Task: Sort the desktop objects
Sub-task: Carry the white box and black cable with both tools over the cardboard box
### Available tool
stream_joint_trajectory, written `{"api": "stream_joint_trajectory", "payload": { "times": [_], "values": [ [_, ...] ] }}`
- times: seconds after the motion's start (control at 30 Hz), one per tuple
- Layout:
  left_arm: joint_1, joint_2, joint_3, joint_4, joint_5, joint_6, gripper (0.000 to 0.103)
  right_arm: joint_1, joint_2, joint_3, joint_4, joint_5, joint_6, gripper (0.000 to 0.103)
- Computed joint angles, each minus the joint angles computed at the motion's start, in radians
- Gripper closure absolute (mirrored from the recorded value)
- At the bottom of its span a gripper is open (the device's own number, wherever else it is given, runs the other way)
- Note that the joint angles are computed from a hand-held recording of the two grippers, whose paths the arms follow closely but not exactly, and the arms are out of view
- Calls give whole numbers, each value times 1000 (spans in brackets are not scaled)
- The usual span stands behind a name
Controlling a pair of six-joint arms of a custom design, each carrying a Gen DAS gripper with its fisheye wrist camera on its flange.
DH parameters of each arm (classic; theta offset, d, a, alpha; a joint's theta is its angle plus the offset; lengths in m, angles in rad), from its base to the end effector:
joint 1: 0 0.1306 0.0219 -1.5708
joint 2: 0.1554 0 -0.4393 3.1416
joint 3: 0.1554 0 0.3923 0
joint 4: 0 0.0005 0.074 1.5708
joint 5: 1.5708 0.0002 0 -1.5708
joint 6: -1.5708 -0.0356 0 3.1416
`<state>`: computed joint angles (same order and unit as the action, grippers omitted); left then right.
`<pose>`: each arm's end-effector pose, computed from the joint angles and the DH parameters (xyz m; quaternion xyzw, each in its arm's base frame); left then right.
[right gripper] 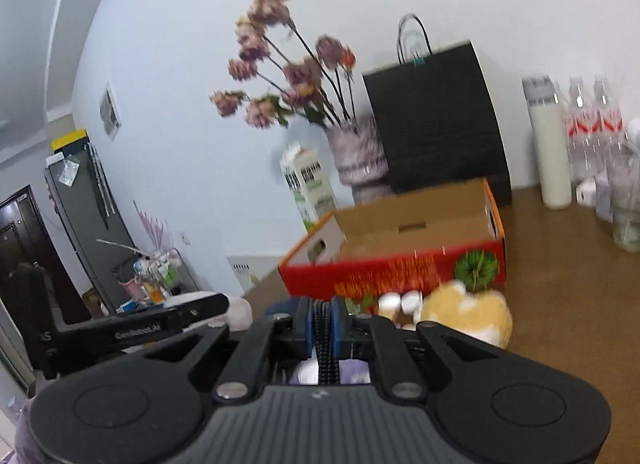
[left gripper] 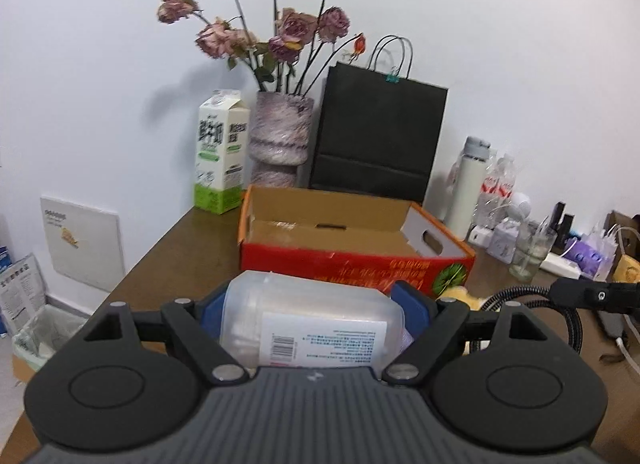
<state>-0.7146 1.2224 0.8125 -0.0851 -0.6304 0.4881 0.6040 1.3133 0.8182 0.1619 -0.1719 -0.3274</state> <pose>0.3063 -0.2386 0.3564 -0.0655 0.8292 -0.0561 0.5523 0.3469 0.2462 0.3454 -0.1612 0.7970 0.3220 0.4850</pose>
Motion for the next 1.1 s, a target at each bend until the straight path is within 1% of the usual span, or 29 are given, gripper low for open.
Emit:
{"api": "stream_joint_trajectory", "payload": {
  "times": [0.1, 0.2, 0.27, 0.33, 0.37, 0.43, 0.5, 0.53, 0.57, 0.63, 0.7, 0.77, 0.87, 0.9, 0.93, 0.97, 1.0, 1.03, 1.1],
  "values": [
    [55, 18, 60, 1, 72, -59, 18, -5, 17, 80, -50, 16, 47, 95],
    [118, 67, 146, -18, 133, -98, 18, -27, 71, 195, -105, 39, 92, 95],
    [163, 119, 218, -47, 183, -122, 18, -47, 131, 295, -148, 43, 109, 95],
    [211, 193, 304, -85, 224, -125, 18, -67, 211, 405, -196, 50, 109, 95],
    [234, 237, 352, -106, 234, -121, 18, -76, 261, 473, -240, 49, 108, 95],
    [267, 321, 429, -125, 237, -122, 18, -87, 368, 619, -338, 69, 111, 95],
    [311, 401, 509, -175, 282, -105, 18, -99, 479, 769, -447, 73, 103, 95],
    [332, 451, 562, -215, 300, -75, 18, -103, 531, 837, -499, 72, 96, 95],
    [346, 487, 599, -243, 312, -72, 18, -107, 583, 905, -547, 70, 89, 95],
    [359, 553, 668, -284, 299, -91, 18, -114, 672, 1019, -617, 62, 77, 95],
    [365, 606, 724, -309, 286, -130, 18, -121, 742, 1098, -659, 41, 58, 95],
    [372, 654, 781, -345, 275, -137, 18, -131, 798, 1160, -681, 7, 22, 95],
    [395, 698, 831, -360, 313, -131, 18, -150, 845, 1203, -649, -26, -38, 95],
    [401, 712, 848, -373, 332, -142, 18, -154, 863, 1228, -666, -11, -45, 95],
    [405, 732, 878, -409, 343, -149, 19, -153, 885, 1265, -706, 26, -34, 94],
    [405, 745, 898, -438, 338, -150, 19, -151, 906, 1301, -754, 71, -11, 95],
    [404, 758, 916, -473, 332, -156, 19, -148, 927, 1333, -805, 103, 17, 102],
    [405, 769, 933, -508, 333, -155, 19, -146, 940, 1348, -838, 123, 40, 102],
    [410, 782, 957, -559, 355, -147, 19, -143, 953, 1351, -864, 145, 72, 101]
  ]
}}
